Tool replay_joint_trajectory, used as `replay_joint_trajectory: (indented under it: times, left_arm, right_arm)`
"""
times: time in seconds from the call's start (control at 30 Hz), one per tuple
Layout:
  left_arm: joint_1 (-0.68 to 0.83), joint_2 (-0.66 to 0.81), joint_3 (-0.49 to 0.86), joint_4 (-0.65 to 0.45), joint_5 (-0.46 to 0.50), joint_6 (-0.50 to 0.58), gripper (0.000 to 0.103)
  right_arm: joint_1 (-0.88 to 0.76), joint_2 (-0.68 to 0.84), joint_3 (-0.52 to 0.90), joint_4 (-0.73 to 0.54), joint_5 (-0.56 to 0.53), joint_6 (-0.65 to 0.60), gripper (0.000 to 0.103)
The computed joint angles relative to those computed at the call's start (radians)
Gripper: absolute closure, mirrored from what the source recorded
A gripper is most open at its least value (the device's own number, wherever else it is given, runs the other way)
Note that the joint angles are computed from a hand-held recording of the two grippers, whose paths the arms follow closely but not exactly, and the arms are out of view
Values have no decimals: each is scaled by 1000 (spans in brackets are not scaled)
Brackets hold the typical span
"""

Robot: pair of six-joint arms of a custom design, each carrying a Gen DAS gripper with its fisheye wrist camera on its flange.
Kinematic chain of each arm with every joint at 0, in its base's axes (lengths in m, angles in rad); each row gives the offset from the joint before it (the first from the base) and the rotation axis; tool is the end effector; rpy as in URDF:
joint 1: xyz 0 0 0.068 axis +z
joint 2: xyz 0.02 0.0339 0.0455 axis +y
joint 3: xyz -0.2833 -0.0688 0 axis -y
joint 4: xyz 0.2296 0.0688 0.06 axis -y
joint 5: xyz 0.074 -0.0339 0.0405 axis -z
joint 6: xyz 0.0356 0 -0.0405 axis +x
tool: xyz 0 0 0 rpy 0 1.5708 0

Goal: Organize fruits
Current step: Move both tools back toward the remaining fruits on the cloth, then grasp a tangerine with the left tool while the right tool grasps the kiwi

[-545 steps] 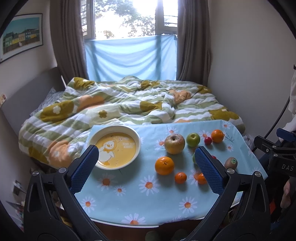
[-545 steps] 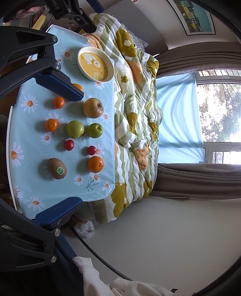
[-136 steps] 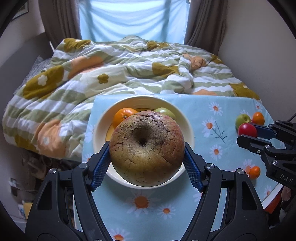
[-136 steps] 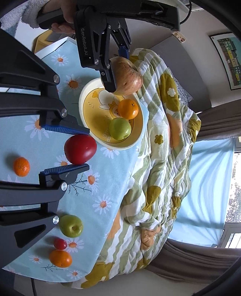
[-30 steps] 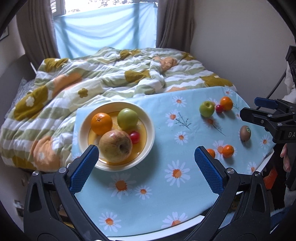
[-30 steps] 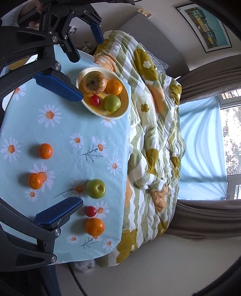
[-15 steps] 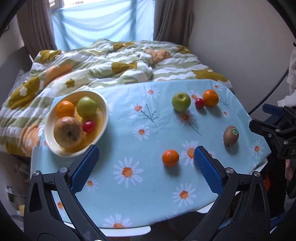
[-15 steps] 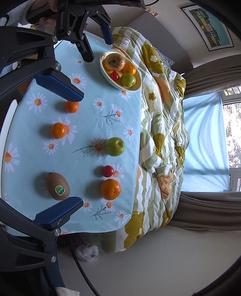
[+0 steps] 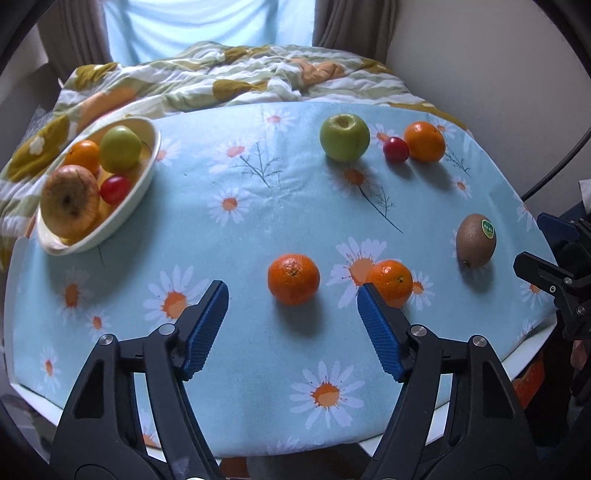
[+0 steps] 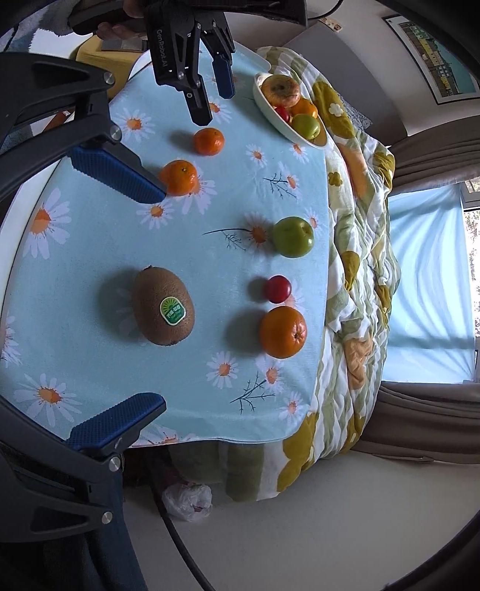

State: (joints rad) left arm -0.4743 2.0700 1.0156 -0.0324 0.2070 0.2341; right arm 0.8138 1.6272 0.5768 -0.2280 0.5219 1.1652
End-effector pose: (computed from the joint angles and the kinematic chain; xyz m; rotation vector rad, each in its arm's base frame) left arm 0.3274 -0.1763 0.0959 0.9881 2.4752 -0.3535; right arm 0.1725 0.1568 0.1266 0.5443 2.4924 -0.0601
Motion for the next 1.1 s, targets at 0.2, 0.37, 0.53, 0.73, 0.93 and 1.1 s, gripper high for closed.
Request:
replay_joint_trajectory:
  times: [0.2,0.37,0.53,0.73,0.93,1.1]
  left_arm:
    - [-27,70,13,42,-24,-20,41]
    - [-38,121,51,43,-48,-38,58]
    - [-39,128,55,58,-57,-32,61]
    - [-46,125,53,57,-68,-51,61]
    - [-46,118,34,67,-76,-65,61]
    - [-42,115,18,85,-69,-77,61]
  right_arm:
    - [-17,69,-60,148,-35,-39,1]
    - [-48,109,-82,218,-56,-78,1]
    - [-78,130,-92,259,-75,-119,1]
    - [-107,154,-96,298,-95,-159,1]
    - [-130,172,-102,339,-113,-203,1]
    - [-149,194,-88,347,-122,-252,5]
